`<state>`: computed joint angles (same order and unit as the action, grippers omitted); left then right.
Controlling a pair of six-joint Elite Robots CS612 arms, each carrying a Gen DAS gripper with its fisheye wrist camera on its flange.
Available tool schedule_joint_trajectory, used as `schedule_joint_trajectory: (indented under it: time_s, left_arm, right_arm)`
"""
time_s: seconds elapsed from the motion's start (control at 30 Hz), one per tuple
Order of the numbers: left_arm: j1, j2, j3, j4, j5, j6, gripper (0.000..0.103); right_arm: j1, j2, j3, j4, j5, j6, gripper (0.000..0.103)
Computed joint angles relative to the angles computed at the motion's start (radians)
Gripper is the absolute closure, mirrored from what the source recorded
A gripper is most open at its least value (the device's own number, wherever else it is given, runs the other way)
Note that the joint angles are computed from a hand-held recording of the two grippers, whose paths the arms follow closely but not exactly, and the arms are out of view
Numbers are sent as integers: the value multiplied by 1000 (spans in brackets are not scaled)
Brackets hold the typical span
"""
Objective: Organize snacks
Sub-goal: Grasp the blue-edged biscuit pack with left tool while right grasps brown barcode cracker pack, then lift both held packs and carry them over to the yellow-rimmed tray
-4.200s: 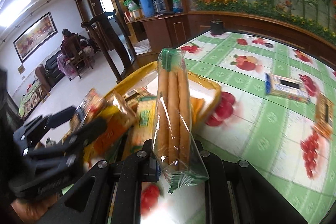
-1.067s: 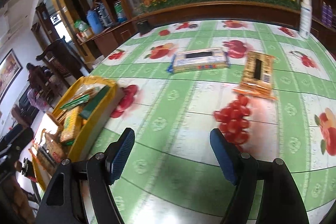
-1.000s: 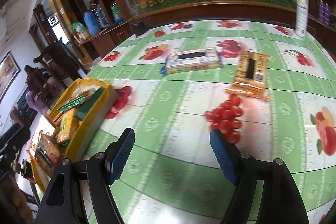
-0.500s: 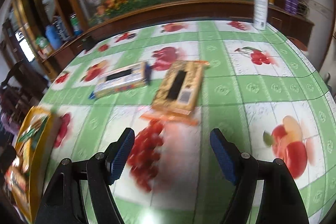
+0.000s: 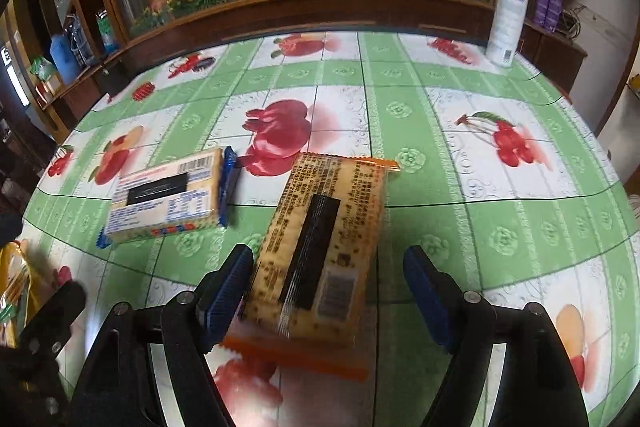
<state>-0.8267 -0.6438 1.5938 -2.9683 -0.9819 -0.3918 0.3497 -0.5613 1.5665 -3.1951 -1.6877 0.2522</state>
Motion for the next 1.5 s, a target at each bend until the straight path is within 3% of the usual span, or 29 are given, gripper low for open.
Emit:
schedule_joint_trajectory:
  time_s: [0.2,0.27,0.33,0.5,0.73,0.87,1.03,1.13,1.27,1.4,1.5]
  left_arm:
    - [12,49,-86,37,-5,180,9]
    - [15,59,-101,32,-23,241,9]
    - [19,65,-115,47,-44,287,9]
    - [24,82,-148,83,-77,358,8]
    - [47,95,-181,93,-137,284,3]
    - [72,87,-182,111,-278,186,3]
    - [53,81,-160,84,-285,212,5]
    - [43,73,-145,72,-272,204,17]
    - [28,58,-125,96,-195,168,50]
    - [27,39,-107,111,-214,132,61]
    - [15,35,-98,112,-191,148,71]
  right_arm:
    - [7,8,-20,24,-54,-45,27]
    - [1,5,-15,21,-34,-45,31]
    - [-3,-1,-5,12,-20,-56,46]
    - [-15,-8,15,-6,14,-66,47]
    - [-36,-24,59,-46,61,-44,47]
    - [-43,-36,87,-63,79,-36,47]
    - [-45,-47,115,-83,87,-30,47]
    - [-46,-55,137,-96,92,-24,47]
    - [-48,-69,171,-124,100,-15,47]
    - [-50,-80,201,-152,107,-4,47]
    - [-51,-88,220,-171,114,2,47]
